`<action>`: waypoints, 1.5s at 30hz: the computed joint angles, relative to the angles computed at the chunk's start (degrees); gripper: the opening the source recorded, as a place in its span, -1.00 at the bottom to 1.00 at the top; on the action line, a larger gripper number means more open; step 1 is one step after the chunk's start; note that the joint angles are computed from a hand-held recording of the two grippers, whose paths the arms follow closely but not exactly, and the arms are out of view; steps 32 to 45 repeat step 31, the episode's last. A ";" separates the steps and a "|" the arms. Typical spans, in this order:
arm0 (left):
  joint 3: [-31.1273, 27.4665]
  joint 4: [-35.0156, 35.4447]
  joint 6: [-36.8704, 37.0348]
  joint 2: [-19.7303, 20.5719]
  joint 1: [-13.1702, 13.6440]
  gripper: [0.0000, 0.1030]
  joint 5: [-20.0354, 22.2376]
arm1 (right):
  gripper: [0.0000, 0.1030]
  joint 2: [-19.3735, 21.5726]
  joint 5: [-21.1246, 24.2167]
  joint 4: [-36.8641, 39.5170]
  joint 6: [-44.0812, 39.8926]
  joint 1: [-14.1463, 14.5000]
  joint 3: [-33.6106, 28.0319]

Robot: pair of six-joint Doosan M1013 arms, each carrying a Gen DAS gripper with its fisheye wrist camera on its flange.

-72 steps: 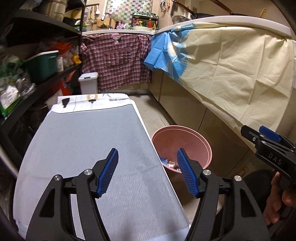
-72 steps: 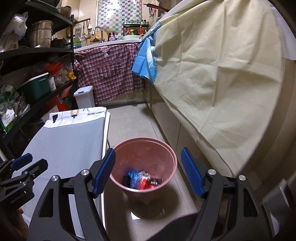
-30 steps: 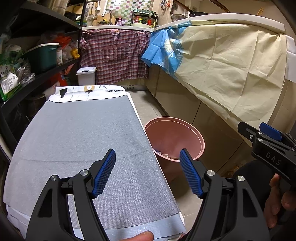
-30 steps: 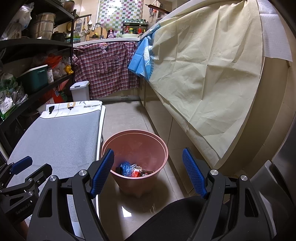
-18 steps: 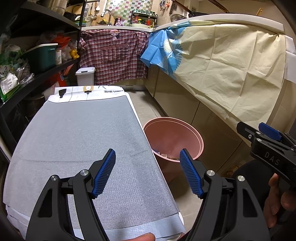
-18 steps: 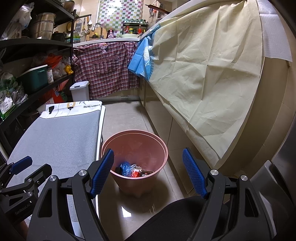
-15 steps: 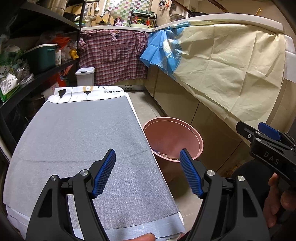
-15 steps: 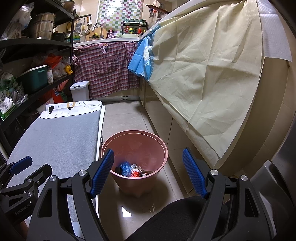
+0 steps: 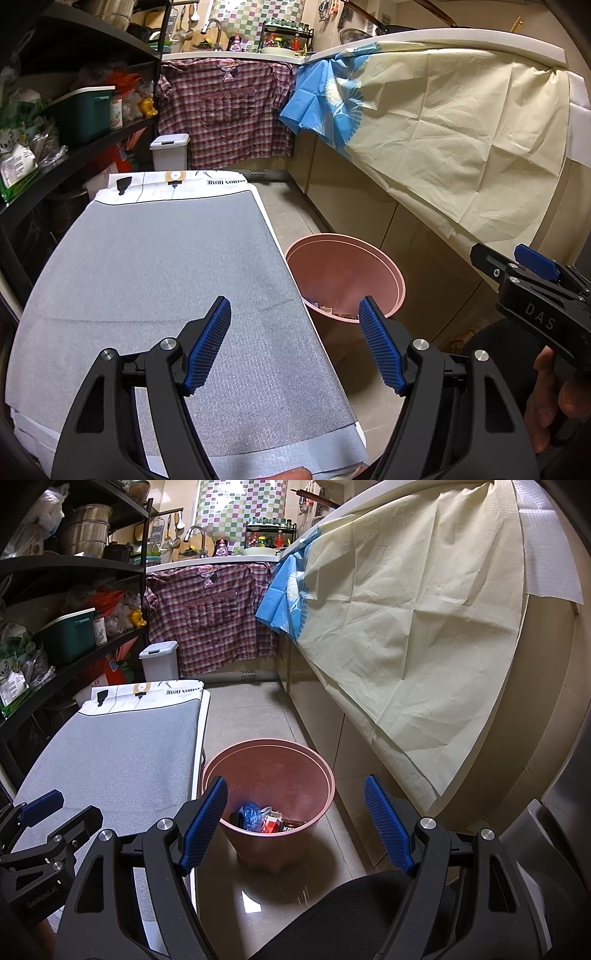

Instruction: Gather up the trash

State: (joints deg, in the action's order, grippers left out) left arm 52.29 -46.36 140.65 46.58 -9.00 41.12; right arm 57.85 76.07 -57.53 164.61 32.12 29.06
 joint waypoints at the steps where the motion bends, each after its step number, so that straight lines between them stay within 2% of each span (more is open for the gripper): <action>1: 0.11 -0.19 0.25 -0.06 -0.02 0.36 -0.15 | 0.47 0.00 -0.02 0.03 0.01 -0.01 -0.01; 20: 1.14 -2.32 2.26 -0.50 0.03 0.36 -0.98 | 0.47 0.02 0.04 0.03 0.09 0.00 -0.02; 45: 0.72 -0.55 0.65 -0.36 -0.10 0.37 -0.65 | 0.47 0.02 0.06 0.04 0.01 0.00 -0.06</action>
